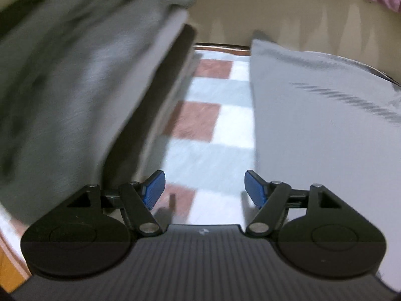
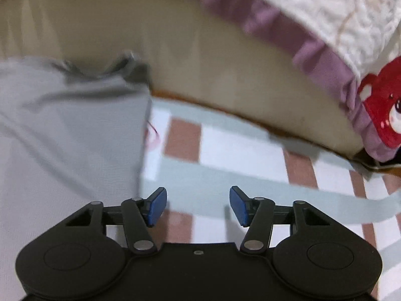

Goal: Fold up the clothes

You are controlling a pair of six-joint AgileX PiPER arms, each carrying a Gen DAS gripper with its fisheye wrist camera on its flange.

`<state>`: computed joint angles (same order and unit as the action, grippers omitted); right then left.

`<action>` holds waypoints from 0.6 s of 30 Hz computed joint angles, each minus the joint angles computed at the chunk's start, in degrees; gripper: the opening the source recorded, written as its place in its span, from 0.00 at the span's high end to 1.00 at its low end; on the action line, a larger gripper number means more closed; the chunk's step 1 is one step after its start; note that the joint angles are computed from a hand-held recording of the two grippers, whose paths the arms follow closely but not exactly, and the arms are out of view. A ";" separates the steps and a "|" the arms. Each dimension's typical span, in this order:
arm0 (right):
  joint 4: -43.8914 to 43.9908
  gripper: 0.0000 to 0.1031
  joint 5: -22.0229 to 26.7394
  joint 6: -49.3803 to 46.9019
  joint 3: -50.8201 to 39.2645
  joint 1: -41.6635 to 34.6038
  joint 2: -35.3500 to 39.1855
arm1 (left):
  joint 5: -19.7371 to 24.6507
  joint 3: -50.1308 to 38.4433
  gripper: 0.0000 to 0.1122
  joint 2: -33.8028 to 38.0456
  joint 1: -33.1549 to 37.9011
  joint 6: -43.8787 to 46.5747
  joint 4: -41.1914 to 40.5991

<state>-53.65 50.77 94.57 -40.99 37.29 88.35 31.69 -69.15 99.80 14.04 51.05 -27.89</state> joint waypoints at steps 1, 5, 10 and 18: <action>-0.12 0.40 -2.14 2.01 0.66 0.23 -1.76 | 3.68 -0.77 0.38 -0.59 1.84 1.88 -1.77; 0.07 0.40 -6.94 7.54 0.60 2.83 -4.15 | 5.29 5.43 0.30 -7.02 7.16 6.07 -5.38; -1.44 0.40 -13.28 11.00 -0.85 7.51 -2.17 | 14.43 11.82 0.30 -12.09 15.24 9.86 -6.93; 14.04 0.40 -25.71 -10.25 -5.91 13.91 -0.45 | 31.40 23.35 0.30 -24.51 26.63 39.78 -9.83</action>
